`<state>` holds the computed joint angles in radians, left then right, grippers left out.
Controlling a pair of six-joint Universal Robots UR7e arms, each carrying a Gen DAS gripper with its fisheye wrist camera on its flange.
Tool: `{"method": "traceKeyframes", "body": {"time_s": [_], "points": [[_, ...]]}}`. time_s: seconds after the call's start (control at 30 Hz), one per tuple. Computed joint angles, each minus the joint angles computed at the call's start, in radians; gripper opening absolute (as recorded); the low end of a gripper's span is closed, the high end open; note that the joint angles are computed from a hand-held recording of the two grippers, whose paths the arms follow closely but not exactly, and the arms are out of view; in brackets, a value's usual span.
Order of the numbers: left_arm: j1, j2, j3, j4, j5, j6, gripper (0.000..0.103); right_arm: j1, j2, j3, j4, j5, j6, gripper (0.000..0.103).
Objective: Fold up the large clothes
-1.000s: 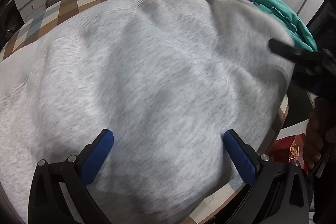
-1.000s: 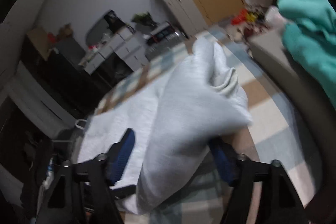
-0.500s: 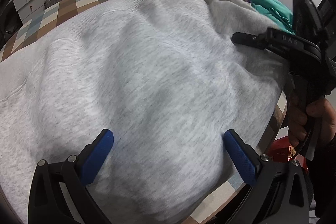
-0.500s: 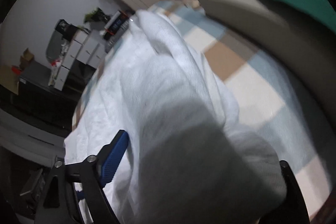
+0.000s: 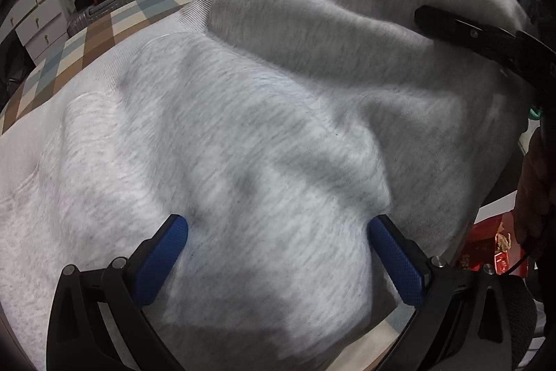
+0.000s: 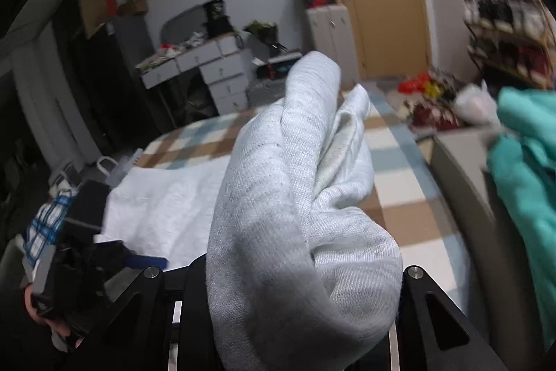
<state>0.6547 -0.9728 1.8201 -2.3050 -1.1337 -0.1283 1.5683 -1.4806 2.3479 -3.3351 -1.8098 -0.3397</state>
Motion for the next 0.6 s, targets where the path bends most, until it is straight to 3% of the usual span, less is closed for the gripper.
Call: {"method": "traceKeyframes", "body": {"time_s": [0.1, 0.27, 0.37, 0.4, 0.47, 0.6], "points": [[0.007, 0.028, -0.032, -0.005, -0.054, 0.003, 0.102, -0.036, -0.046, 0.001, 0.031, 0.043, 0.015, 0.028], [0.005, 0.095, -0.096, -0.027, -0.137, 0.020, 0.102, 0.009, -0.076, -0.011, -0.003, -0.040, -0.029, 0.027], [0.022, 0.064, -0.124, -0.038, -0.215, -0.023, 0.100, 0.016, -0.097, -0.014, 0.027, -0.093, -0.064, 0.026], [0.018, 0.049, -0.117, -0.065, -0.185, -0.029, 0.100, 0.011, -0.116, -0.011, 0.046, -0.090, -0.068, 0.026], [0.005, 0.042, -0.116, -0.085, -0.053, -0.047, 0.100, 0.002, -0.145, 0.002, 0.065, -0.071, -0.063, 0.026], [0.043, 0.118, -0.185, 0.083, -0.058, -0.140, 0.100, 0.023, -0.138, 0.020, 0.032, -0.106, -0.109, 0.026]]}}
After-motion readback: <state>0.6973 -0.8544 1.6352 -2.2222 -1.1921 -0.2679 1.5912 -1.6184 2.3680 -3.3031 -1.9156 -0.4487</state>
